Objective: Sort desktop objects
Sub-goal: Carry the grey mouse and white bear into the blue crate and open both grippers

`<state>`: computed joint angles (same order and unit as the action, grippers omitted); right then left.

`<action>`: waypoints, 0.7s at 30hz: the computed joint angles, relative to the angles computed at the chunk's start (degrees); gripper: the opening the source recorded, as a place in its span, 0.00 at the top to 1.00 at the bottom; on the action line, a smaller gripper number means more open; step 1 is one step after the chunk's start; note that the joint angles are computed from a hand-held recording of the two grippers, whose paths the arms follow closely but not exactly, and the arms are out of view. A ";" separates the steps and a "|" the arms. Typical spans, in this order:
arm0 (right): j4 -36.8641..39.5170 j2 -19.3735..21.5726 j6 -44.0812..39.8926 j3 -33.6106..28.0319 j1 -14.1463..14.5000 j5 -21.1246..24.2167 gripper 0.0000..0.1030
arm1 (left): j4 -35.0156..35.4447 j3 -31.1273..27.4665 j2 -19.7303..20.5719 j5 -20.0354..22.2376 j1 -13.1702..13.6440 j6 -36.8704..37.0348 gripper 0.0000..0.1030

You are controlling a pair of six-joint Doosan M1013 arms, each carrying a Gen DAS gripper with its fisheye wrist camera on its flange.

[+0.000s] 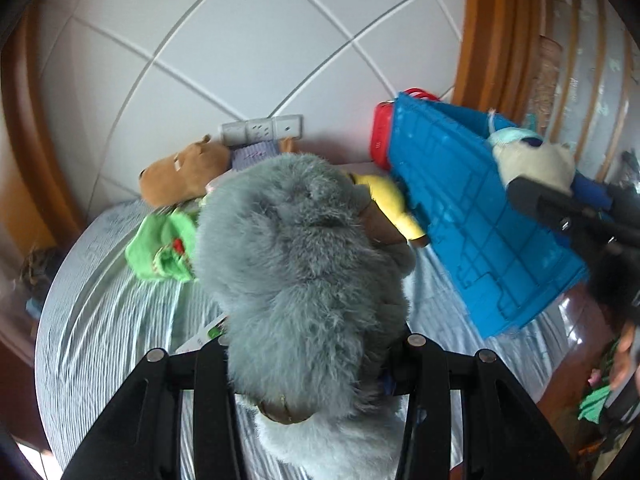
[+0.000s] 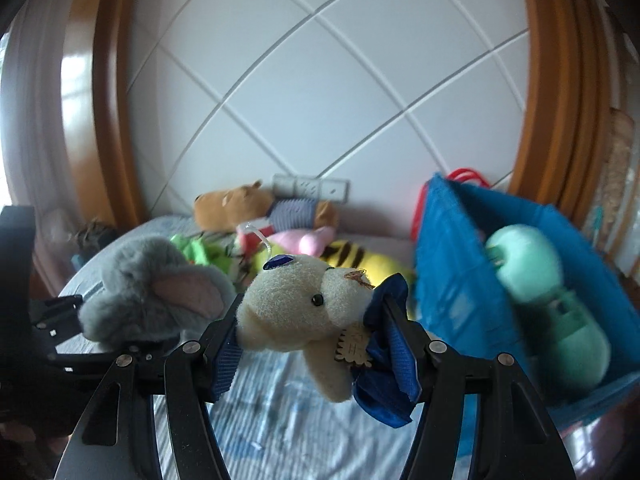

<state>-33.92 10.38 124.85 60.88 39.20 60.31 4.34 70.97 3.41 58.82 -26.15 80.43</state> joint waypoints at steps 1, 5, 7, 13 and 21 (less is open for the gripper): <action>-0.52 -0.27 0.33 -0.03 -0.25 0.04 0.39 | -0.12 -0.71 0.32 0.06 -0.31 0.34 0.60; -3.02 -2.26 2.13 1.01 -1.45 -0.64 0.39 | 0.24 -4.14 1.93 -0.13 -2.13 1.36 0.60; -4.48 -3.54 2.74 1.83 -2.32 -0.74 0.39 | 0.57 -6.43 3.09 -0.66 -3.43 1.37 0.60; -7.03 -7.70 3.26 4.84 -6.88 -1.93 0.39 | 1.56 -14.72 7.52 -1.71 -8.17 0.44 0.60; -5.00 -12.61 -0.10 8.77 -16.68 -1.46 0.39 | 1.40 -29.64 16.69 0.82 -15.82 -0.46 0.60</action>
<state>-38.92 -2.23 124.75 69.66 22.52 58.85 5.75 41.33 20.10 59.64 -41.97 79.96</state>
